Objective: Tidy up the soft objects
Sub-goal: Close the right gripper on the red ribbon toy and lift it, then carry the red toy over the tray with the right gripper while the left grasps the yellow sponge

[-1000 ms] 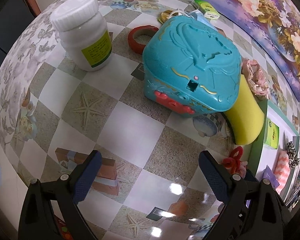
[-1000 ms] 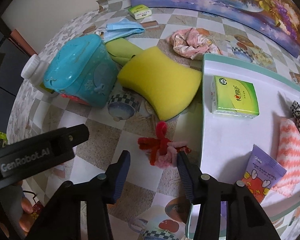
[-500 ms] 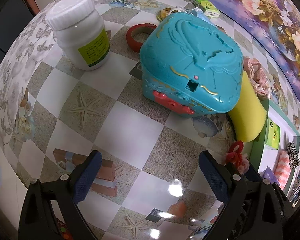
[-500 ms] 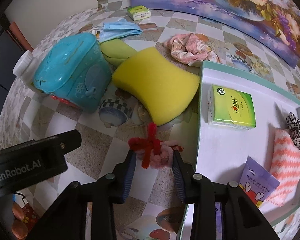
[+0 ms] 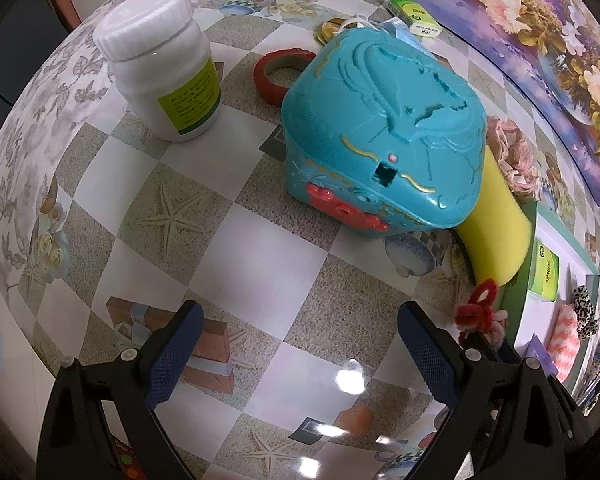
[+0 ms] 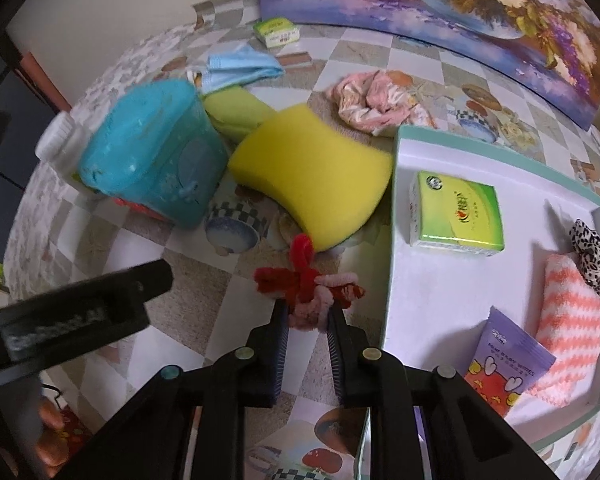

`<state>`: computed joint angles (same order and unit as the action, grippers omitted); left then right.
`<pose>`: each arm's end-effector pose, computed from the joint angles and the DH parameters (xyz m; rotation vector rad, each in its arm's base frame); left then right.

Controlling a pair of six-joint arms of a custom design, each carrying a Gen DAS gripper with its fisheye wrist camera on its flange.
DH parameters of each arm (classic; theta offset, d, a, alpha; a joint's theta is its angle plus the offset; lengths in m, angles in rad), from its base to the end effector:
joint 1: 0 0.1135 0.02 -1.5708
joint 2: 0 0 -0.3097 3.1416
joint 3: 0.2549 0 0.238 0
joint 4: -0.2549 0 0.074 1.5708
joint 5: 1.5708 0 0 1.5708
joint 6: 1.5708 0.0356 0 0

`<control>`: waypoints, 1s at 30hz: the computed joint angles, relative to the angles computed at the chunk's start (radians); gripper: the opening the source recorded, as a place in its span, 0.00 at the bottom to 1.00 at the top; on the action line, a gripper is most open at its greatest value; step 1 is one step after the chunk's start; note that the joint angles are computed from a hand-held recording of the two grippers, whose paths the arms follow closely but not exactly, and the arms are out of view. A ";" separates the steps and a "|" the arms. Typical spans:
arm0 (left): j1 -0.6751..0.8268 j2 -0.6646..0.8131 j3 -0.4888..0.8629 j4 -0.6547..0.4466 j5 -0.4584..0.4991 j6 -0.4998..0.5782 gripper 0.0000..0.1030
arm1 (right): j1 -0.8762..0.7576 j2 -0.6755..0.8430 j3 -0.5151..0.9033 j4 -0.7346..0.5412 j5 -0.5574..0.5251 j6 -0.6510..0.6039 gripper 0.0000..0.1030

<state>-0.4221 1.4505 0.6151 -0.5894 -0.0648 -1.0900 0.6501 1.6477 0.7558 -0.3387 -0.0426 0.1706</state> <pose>0.1814 -0.0789 0.1821 -0.9867 2.8225 -0.0795 0.2153 0.1656 0.1774 -0.6835 2.7523 0.2497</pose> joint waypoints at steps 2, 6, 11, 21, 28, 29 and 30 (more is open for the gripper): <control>0.003 -0.008 -0.001 0.002 -0.002 0.003 0.95 | -0.019 -0.029 0.000 -0.015 -0.017 0.000 0.20; 0.010 -0.035 -0.011 0.031 -0.006 0.001 0.95 | -0.041 -0.083 0.010 -0.049 -0.018 -0.007 0.20; 0.008 -0.056 -0.020 0.064 -0.005 0.016 0.95 | -0.080 -0.147 0.021 -0.085 0.005 -0.011 0.20; -0.088 -0.022 0.050 0.092 -0.028 -0.021 0.95 | -0.254 -0.192 0.022 -0.103 -0.028 -0.034 0.20; -0.157 0.062 0.150 0.083 -0.052 -0.075 0.95 | -0.396 -0.193 0.037 -0.119 -0.069 -0.071 0.20; -0.165 0.064 0.157 0.082 -0.053 -0.083 0.95 | -0.408 -0.193 0.039 -0.122 -0.069 -0.076 0.20; -0.174 0.075 0.170 0.081 -0.057 -0.091 0.95 | -0.416 -0.195 0.042 -0.125 -0.067 -0.081 0.20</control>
<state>-0.5961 1.5253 0.7850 -0.5086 -0.1213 -1.1814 0.2341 1.4529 0.7977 -0.4639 -0.1094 0.0898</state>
